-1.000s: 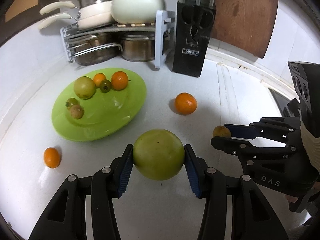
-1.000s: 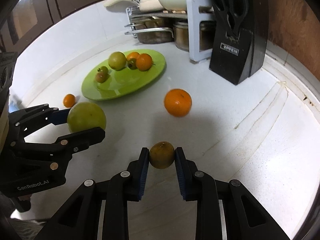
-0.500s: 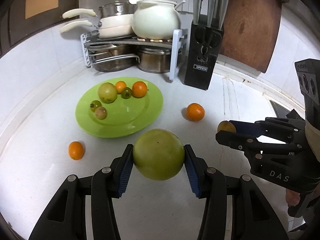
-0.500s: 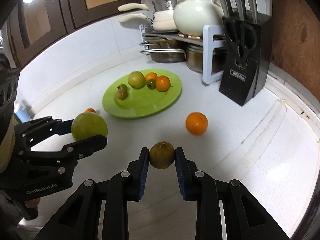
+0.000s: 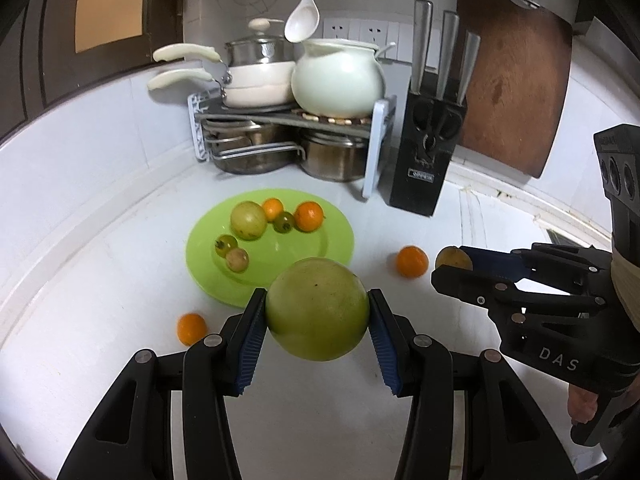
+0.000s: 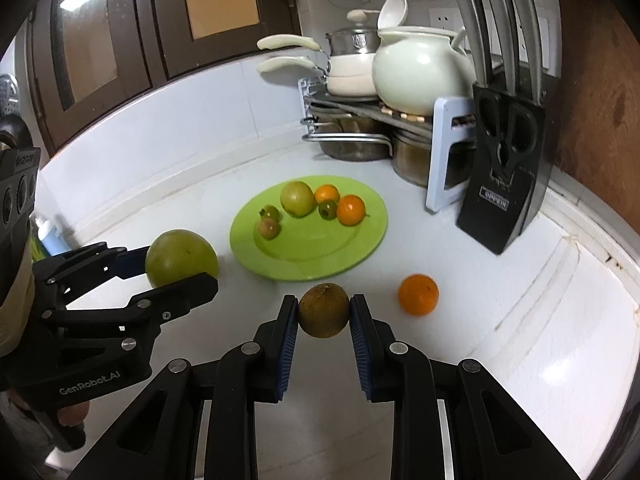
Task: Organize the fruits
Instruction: 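Carry the pale-green fruit and brown pear over the green plate and release both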
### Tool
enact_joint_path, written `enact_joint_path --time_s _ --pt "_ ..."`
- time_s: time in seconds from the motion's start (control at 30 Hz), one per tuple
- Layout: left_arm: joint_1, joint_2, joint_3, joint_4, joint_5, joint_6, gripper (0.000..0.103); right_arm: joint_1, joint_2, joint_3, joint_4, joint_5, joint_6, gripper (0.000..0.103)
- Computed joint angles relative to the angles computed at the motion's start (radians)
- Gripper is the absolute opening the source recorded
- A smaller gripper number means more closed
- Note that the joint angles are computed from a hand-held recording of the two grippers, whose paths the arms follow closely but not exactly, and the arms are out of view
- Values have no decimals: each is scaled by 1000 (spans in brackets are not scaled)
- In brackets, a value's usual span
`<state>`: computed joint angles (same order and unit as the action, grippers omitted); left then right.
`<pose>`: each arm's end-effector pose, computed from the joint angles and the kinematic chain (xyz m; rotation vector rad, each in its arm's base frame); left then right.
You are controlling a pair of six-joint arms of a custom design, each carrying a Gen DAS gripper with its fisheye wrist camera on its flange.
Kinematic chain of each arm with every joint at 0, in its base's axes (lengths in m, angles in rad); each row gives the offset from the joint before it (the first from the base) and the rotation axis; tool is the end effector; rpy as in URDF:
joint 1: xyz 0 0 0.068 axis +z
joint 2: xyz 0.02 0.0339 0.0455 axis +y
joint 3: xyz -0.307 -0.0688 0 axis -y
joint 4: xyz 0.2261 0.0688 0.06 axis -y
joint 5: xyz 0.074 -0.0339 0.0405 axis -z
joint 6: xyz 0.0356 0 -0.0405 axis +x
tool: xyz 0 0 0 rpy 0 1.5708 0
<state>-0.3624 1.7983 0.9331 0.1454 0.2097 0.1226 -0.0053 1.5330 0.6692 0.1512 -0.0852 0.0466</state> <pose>0.3371 -0.1357 0.2076 0.6575 2.2022 -0.3643 0.2837 0.0015 0.2158 0.0147 2.2830 0.1188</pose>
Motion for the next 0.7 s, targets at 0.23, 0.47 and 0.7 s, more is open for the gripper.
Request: enact_joint_path --time_s 0.23,0.47,0.7 --pt "23 29 64 -16 6 16 49 26 24 57 -3 20 5 28" --pt "38 85 158 -51 8 24 49 36 82 131 -5 28 0 28" --pt "51 151 253 -88 -1 36 49 34 161 212 -11 26 2 28"
